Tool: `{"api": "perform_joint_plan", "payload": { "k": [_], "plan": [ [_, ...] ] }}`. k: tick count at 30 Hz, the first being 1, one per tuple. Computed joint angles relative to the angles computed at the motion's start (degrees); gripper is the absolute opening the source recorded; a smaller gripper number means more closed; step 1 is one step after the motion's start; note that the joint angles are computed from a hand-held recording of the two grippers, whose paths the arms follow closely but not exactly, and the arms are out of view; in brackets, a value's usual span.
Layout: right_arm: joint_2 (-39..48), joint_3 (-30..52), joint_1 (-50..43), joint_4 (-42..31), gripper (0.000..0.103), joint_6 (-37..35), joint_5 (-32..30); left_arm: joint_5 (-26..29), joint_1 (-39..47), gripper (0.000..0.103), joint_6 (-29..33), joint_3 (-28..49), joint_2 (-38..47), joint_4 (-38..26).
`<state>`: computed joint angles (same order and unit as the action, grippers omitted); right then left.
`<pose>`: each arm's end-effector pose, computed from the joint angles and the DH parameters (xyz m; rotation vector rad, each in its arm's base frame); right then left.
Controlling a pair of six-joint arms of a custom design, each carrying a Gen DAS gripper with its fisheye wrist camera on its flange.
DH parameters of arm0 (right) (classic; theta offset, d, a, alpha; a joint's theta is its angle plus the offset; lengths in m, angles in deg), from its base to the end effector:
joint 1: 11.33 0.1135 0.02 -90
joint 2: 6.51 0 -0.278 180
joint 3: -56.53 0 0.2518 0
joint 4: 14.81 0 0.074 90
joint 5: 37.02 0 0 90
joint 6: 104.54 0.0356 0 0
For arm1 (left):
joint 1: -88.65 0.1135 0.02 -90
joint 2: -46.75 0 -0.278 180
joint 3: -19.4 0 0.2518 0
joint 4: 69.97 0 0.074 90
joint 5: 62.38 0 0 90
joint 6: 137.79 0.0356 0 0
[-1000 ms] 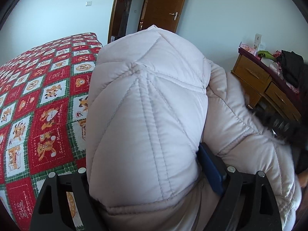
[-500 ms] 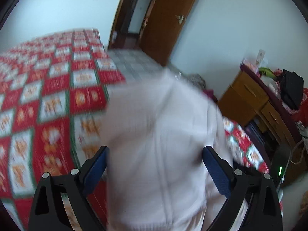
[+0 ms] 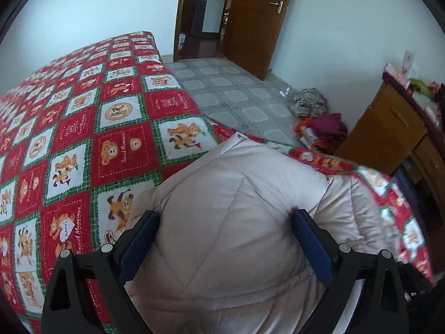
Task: Fold large clothes
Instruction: 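Press the jacket bundle onto the quilt with both grippers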
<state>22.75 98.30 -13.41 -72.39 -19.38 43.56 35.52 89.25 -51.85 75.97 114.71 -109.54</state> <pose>0.1005 0.0022 0.2267 -0.1364 2.3440 0.1344 0.2314 -0.0025 0.2366 -0.0398 2.4583 -0.1959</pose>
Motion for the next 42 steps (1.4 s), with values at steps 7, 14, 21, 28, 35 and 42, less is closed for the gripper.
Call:
{"api": "perform_joint_plan", "payload": {
  "k": [7, 14, 21, 28, 35, 42],
  "plan": [
    [5.6, 5.0, -9.0, -4.7, 0.026, -6.1, -9.2, -10.8, -6.3, 0.099, -0.1, -2.3, 0.2, 2.6],
    [16.4, 9.6, 5.4, 0.3, 0.027, 1.5, 0.6, -12.3, -6.4, 0.099, 0.2, -2.7, -1.1, 1.9],
    [13.8, 1.9, 5.1, 9.0, 0.026, 1.3, 0.7, -12.4, -6.4, 0.099, 0.4, -2.6, -0.5, 2.2],
    [14.9, 1.1, 1.0, 11.1, 0.022, 0.5, -4.0, -13.6, -7.2, 0.099, -0.1, -3.5, -0.3, 4.1],
    [14.7, 1.0, 0.9, 11.4, 0.023, 0.8, -4.4, -13.3, -6.9, 0.099, -0.1, -4.1, -0.8, 5.1],
    [13.7, 1.0, 3.0, 10.8, 0.023, 1.1, -1.1, -14.1, -7.5, 0.099, -0.4, -3.9, -1.2, 4.7]
  ]
}}
